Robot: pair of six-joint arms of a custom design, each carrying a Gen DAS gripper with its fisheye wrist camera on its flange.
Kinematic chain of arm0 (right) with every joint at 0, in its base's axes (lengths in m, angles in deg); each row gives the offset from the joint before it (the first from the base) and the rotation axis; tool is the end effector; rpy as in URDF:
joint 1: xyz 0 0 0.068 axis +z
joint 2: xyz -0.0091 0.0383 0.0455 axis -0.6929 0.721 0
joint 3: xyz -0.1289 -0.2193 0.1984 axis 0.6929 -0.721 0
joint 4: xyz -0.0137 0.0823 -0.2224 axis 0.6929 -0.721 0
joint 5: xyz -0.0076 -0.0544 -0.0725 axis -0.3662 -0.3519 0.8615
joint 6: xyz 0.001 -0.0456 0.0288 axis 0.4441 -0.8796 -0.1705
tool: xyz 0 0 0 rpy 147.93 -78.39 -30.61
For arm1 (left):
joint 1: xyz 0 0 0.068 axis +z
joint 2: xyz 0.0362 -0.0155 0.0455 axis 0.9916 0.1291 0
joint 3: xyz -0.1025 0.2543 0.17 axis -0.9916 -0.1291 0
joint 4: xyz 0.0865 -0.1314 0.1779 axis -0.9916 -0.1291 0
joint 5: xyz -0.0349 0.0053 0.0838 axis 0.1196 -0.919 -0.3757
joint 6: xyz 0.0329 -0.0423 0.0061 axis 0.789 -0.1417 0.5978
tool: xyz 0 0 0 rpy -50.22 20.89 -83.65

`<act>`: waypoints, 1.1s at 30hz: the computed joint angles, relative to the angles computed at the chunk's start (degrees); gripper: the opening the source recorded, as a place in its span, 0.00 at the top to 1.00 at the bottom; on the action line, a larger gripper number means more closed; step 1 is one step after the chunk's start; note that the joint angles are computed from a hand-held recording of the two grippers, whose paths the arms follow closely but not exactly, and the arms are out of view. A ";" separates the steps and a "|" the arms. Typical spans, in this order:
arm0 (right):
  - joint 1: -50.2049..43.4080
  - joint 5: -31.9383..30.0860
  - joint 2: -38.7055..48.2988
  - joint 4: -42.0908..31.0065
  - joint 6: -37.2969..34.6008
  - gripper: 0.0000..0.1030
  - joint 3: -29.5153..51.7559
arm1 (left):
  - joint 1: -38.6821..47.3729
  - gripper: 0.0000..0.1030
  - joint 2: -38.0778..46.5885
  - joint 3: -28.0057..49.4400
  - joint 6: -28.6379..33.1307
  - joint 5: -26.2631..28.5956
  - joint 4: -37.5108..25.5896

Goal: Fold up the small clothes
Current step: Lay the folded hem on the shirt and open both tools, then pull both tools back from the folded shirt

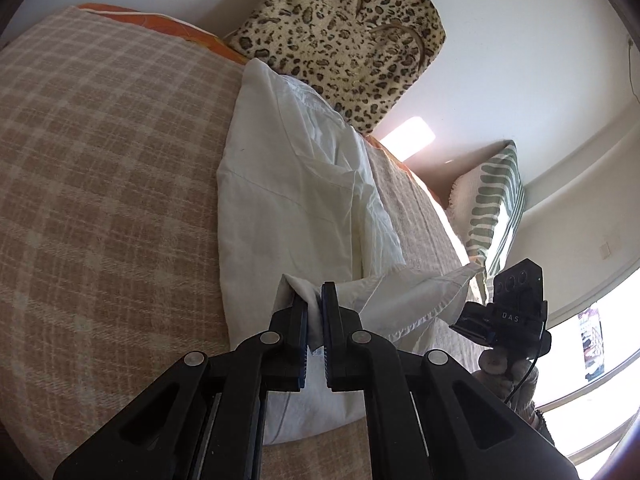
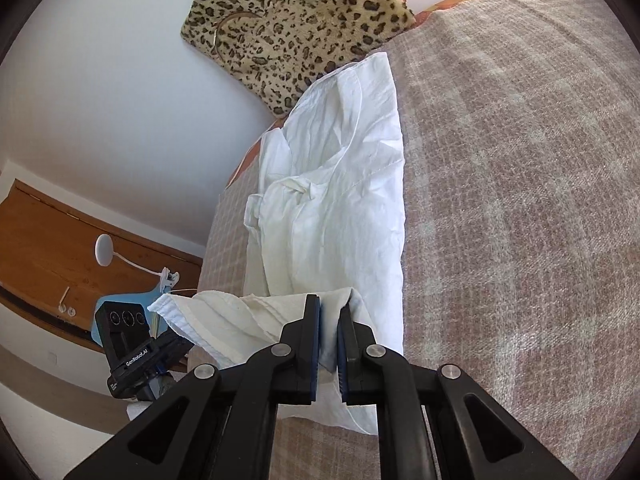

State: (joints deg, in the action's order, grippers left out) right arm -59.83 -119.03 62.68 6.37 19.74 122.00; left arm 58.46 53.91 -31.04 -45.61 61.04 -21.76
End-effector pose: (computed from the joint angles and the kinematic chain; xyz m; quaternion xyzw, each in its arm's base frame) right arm 0.3052 -0.0595 0.2522 -0.0188 0.9099 0.3825 0.1592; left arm 0.2487 -0.1190 0.2347 -0.1378 0.8878 -0.3222 0.2983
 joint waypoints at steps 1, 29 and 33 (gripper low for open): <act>0.69 0.95 0.46 1.19 1.40 0.95 -0.04 | 0.23 0.96 0.81 0.27 0.65 -0.29 -0.17; 11.56 12.94 -21.77 4.26 -4.49 0.65 -7.99 | -8.54 0.54 -5.93 5.04 5.60 -8.37 -9.11; 18.93 17.68 -20.04 10.35 -2.46 0.66 -10.16 | -11.24 0.54 -0.52 9.17 5.67 -8.67 -13.42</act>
